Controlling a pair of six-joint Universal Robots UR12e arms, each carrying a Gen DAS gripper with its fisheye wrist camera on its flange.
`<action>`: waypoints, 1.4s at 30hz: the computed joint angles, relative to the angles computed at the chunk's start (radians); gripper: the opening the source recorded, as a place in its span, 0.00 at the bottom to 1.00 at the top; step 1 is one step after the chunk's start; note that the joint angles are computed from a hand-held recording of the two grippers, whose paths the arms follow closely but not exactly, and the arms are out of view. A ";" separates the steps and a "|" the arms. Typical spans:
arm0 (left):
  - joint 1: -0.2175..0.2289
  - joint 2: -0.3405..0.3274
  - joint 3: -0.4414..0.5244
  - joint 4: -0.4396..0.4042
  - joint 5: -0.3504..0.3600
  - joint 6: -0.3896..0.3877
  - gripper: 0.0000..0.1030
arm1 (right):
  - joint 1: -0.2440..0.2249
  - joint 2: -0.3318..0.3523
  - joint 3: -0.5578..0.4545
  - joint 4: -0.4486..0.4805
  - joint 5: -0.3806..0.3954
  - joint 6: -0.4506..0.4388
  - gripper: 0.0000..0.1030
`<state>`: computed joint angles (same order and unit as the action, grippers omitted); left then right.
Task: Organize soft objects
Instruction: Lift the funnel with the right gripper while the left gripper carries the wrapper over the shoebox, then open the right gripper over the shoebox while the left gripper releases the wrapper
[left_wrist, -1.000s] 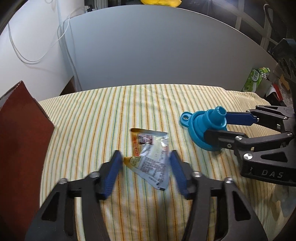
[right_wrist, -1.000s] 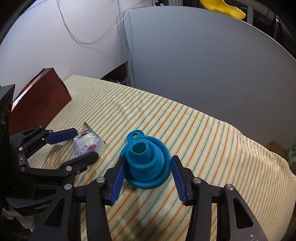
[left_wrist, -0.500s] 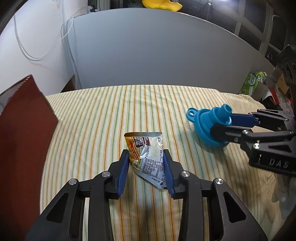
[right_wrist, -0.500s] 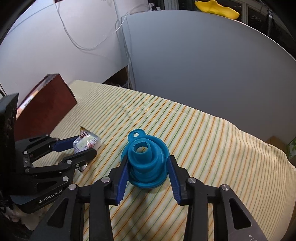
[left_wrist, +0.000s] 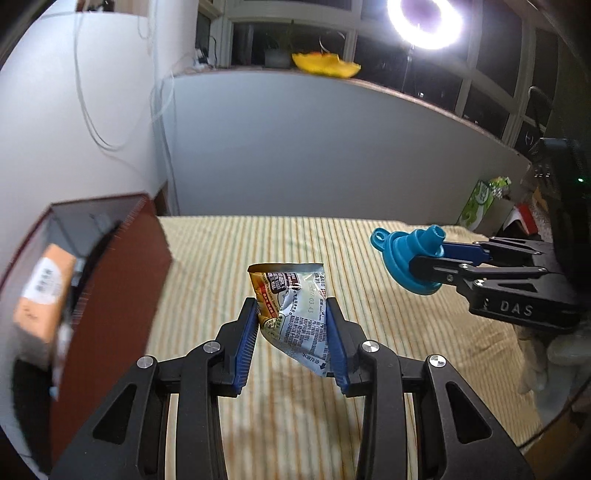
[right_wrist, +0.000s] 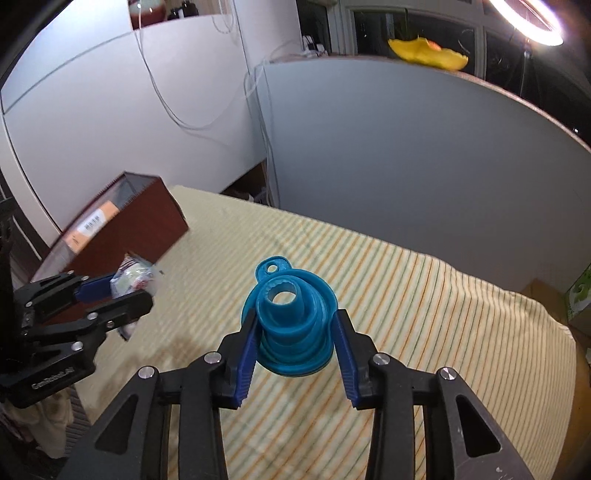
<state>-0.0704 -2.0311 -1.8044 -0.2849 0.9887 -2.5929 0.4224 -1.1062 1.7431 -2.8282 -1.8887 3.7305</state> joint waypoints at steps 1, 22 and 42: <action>0.010 0.010 -0.005 0.001 -0.013 0.001 0.33 | 0.003 -0.003 -0.004 -0.009 0.004 0.001 0.34; 0.203 0.080 -0.042 0.024 -0.025 0.000 0.33 | 0.080 0.141 -0.331 0.023 0.117 -0.181 0.34; 0.219 0.051 -0.035 0.004 0.043 0.010 0.33 | 0.095 0.320 -0.605 0.210 0.225 -0.169 0.35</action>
<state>0.1484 -1.9796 -1.8392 -0.2807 1.0318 -2.5833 0.5174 -0.7863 1.1384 -2.6180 -1.6636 3.5613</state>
